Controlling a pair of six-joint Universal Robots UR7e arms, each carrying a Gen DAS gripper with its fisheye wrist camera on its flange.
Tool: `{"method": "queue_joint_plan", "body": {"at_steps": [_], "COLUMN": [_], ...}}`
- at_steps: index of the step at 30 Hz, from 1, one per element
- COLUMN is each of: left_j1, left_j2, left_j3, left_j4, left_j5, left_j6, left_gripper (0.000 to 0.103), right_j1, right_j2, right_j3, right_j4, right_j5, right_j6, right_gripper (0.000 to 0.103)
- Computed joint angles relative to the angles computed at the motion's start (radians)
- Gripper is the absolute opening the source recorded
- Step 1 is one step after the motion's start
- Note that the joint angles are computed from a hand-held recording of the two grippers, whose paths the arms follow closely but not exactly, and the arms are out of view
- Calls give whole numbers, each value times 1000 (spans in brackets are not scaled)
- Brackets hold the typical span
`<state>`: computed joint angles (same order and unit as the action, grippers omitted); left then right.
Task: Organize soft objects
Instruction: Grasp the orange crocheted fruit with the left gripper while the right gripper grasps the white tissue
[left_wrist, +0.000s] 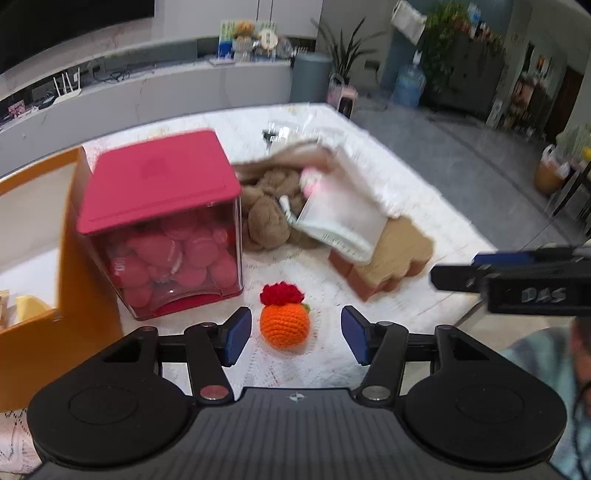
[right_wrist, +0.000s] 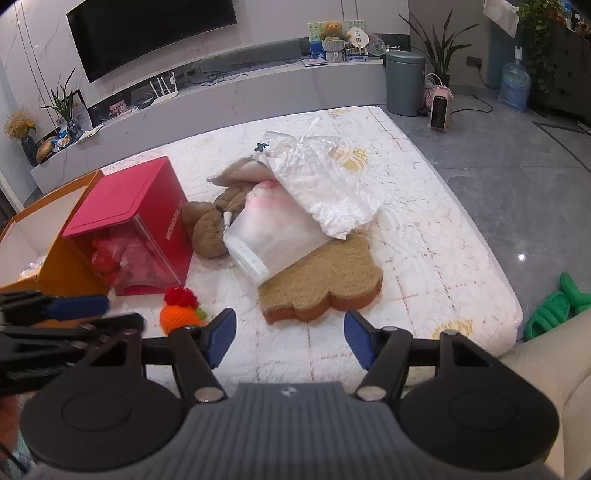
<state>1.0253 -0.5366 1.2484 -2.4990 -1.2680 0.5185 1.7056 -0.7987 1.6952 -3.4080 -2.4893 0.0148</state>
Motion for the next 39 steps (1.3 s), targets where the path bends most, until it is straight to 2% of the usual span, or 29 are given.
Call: {"method": "queue_joint_plan", "body": {"at_steps": [4,9,12,13,14,16,19,24,30,31,33,37,39], "left_j1": [-4,-16,-21,-22,-21,-18,-27,-42,-47,-46,-46,-44,-44], "left_j2": [44,84,105,110,114,119,125,127,126,125,129,138,129], "left_j3": [-40,-86,-111,-118,-127,-147,-159,-187,-198,-199,-206,-224,-213], "left_j4": [14,59,81,91,103,146,152,161,167,170,175,177,171], "left_j5": [38,112,144,155,159,144,158,118,94,92,94,96,93], "left_j6": [-6,-17,-12,-13,-13,-27,-27,-27,-40,-43,-52,-63,-68], "left_gripper": [71,70,66,56,51,45,44,44,44,44,44,44,44], "right_j1": [-22,-44,-58,-62,-67,-76,-93,-125,-174,-180,-192,-203,-202], "right_j2": [-4,4,12,16,22,34,51,78,92,92,81,49,42], "right_j3": [-12,-62,-100,-114,-132,-166,-219,-300,-368,-371,-362,-317,-303], "right_j4": [22,46,57,61,67,76,98,135,208,216,236,234,214], "right_j5": [30,41,51,53,54,58,76,98,156,164,194,255,254], "right_j6": [-11,-62,-98,-112,-129,-160,-194,-229,-177,-170,-139,-95,-93], "right_gripper": [65,70,70,71,71,71,71,73,74,72,55,14,7]}}
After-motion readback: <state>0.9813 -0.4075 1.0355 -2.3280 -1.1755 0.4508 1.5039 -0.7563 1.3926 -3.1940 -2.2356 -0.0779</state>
